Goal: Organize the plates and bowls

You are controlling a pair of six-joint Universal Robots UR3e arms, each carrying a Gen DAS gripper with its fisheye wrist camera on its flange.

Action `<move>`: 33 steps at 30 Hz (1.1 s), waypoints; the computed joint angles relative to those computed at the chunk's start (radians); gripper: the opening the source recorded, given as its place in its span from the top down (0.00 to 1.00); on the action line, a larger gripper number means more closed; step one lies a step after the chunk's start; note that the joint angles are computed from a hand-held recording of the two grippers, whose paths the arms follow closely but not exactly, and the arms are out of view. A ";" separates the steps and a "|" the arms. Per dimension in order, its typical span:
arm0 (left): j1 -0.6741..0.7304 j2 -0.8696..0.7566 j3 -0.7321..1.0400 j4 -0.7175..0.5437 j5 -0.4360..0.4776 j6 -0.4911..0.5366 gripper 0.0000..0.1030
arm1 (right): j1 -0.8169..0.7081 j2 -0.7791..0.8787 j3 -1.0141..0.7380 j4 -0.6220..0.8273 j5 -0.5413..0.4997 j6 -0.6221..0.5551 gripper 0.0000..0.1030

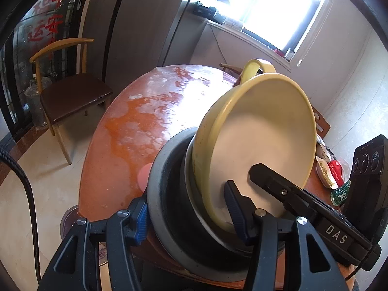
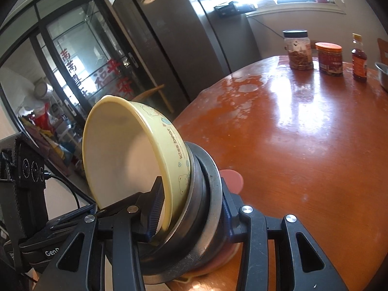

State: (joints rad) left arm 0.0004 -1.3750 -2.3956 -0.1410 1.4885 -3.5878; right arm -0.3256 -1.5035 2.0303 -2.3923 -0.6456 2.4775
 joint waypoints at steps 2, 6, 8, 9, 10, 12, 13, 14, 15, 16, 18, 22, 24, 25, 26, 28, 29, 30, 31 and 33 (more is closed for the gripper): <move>0.021 -0.002 -0.014 0.008 -0.016 0.012 0.46 | 0.020 0.025 -0.005 -0.033 -0.011 0.019 0.58; 0.026 -0.031 -0.011 0.015 -0.028 0.020 0.46 | 0.034 0.054 -0.005 -0.066 -0.030 0.038 0.58; 0.021 -0.045 -0.008 0.018 -0.030 0.020 0.46 | 0.037 0.068 -0.011 -0.074 -0.037 0.046 0.58; 0.023 -0.054 -0.004 0.020 -0.032 0.024 0.46 | 0.036 0.071 -0.011 -0.075 -0.039 0.044 0.58; 0.018 -0.061 -0.003 0.026 -0.027 0.025 0.46 | 0.036 0.075 -0.010 -0.077 -0.042 0.045 0.58; 0.002 -0.065 -0.003 0.035 -0.012 0.023 0.46 | 0.035 0.079 -0.002 -0.091 -0.044 0.039 0.58; 0.001 -0.070 0.001 0.037 -0.008 0.026 0.46 | 0.030 0.075 0.006 -0.095 -0.044 0.032 0.58; -0.004 -0.077 0.004 0.039 -0.001 0.026 0.46 | 0.030 0.075 0.010 -0.105 -0.047 0.034 0.57; -0.010 -0.082 0.009 0.035 0.007 0.024 0.46 | 0.032 0.073 0.012 -0.115 -0.053 0.038 0.57; -0.006 -0.082 0.004 0.039 0.006 0.027 0.46 | 0.032 0.071 0.016 -0.122 -0.055 0.038 0.57; -0.012 -0.091 0.010 0.044 0.015 0.030 0.46 | 0.029 0.063 0.029 -0.136 -0.053 0.043 0.57; -0.017 -0.089 0.011 0.048 0.034 0.035 0.46 | 0.023 0.030 0.063 -0.189 -0.053 0.044 0.57; -0.010 -0.085 0.006 0.052 0.026 0.036 0.46 | 0.019 0.022 0.064 -0.175 -0.051 0.040 0.56; -0.010 -0.084 0.005 0.053 0.028 0.035 0.46 | 0.018 0.020 0.066 -0.178 -0.053 0.043 0.56; -0.011 -0.081 0.004 0.054 0.034 0.035 0.46 | 0.018 0.022 0.067 -0.182 -0.054 0.046 0.56; -0.014 -0.073 -0.003 0.058 0.044 0.035 0.46 | 0.015 0.022 0.066 -0.179 -0.055 0.046 0.56; -0.020 -0.070 -0.002 0.055 0.050 0.033 0.46 | 0.014 0.020 0.067 -0.176 -0.055 0.049 0.56; -0.021 -0.066 -0.005 0.055 0.052 0.035 0.46 | 0.011 0.017 0.068 -0.169 -0.052 0.047 0.56; -0.023 -0.065 -0.005 0.055 0.054 0.035 0.46 | 0.011 0.016 0.065 -0.164 -0.051 0.045 0.55; -0.032 -0.060 -0.003 0.049 0.068 0.030 0.46 | 0.008 0.009 0.069 -0.163 -0.049 0.044 0.54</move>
